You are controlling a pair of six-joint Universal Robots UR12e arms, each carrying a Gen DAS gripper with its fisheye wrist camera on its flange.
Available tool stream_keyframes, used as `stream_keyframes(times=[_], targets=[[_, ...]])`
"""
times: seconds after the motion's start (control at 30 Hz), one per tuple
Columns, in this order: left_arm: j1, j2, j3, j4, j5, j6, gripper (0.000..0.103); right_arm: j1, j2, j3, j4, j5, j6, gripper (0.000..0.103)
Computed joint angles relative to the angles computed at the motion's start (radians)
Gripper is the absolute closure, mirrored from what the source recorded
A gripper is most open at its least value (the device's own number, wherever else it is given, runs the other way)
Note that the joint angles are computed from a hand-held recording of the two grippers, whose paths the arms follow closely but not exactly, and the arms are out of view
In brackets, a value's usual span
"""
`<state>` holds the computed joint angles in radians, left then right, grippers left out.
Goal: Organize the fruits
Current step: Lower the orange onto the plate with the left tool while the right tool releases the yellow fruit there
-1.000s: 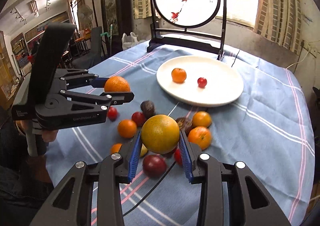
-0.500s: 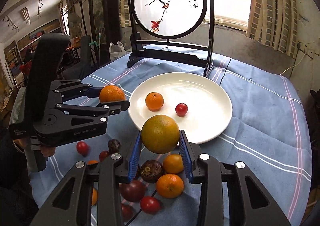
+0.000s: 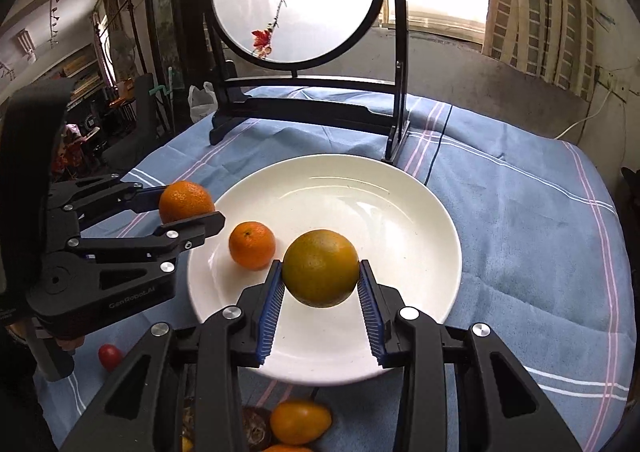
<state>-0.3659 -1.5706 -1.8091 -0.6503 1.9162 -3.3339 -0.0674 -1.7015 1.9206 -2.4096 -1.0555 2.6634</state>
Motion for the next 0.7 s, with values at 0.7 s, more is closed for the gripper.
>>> stream_keyframes(times=[0.7], targets=[[0.014, 0.031, -0.030, 0.029, -0.020, -0.009, 0.028, -0.019, -0.039, 0.022, 0.030, 0.001, -0.021, 0.047]])
